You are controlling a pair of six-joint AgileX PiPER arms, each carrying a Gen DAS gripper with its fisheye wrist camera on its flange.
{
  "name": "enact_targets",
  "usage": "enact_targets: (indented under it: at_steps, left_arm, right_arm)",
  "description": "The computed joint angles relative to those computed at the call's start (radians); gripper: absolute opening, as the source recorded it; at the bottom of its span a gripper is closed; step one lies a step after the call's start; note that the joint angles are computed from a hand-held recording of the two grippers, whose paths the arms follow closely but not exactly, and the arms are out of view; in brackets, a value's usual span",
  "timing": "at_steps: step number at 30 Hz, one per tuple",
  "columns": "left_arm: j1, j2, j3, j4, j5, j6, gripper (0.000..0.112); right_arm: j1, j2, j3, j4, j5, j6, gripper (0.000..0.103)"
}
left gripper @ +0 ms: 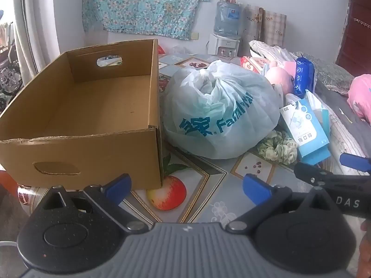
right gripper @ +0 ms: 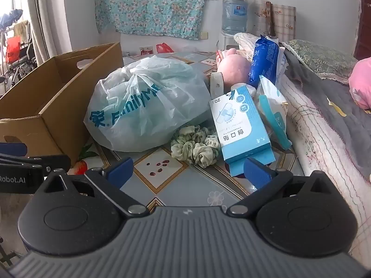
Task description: Organize soft objects
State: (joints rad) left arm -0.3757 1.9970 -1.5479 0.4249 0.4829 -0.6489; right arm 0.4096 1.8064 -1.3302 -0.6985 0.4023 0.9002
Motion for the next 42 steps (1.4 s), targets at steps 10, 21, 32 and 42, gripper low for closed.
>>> enact_targets:
  at_steps: [10,21,32,42]
  left_arm:
    - [0.005,-0.019,0.03,0.018,-0.026,-0.018,0.103]
    - [0.003,-0.011,0.007,-0.007,-0.006,0.018,0.103]
    - [0.004,-0.005,0.001,-0.016,-0.005,0.02,0.103]
    - [0.009,-0.007,0.007,-0.026,-0.011,0.027,0.103]
  right_arm:
    - [0.011,-0.001,-0.018,-0.02,0.029,0.011,0.102]
    - [0.014,0.009,-0.027,-0.034,0.036,0.017,0.102]
    - [0.018,0.014,-0.035,-0.038,0.045,0.013,0.102]
    - [0.02,0.015,-0.038,-0.036,0.048,0.01,0.102]
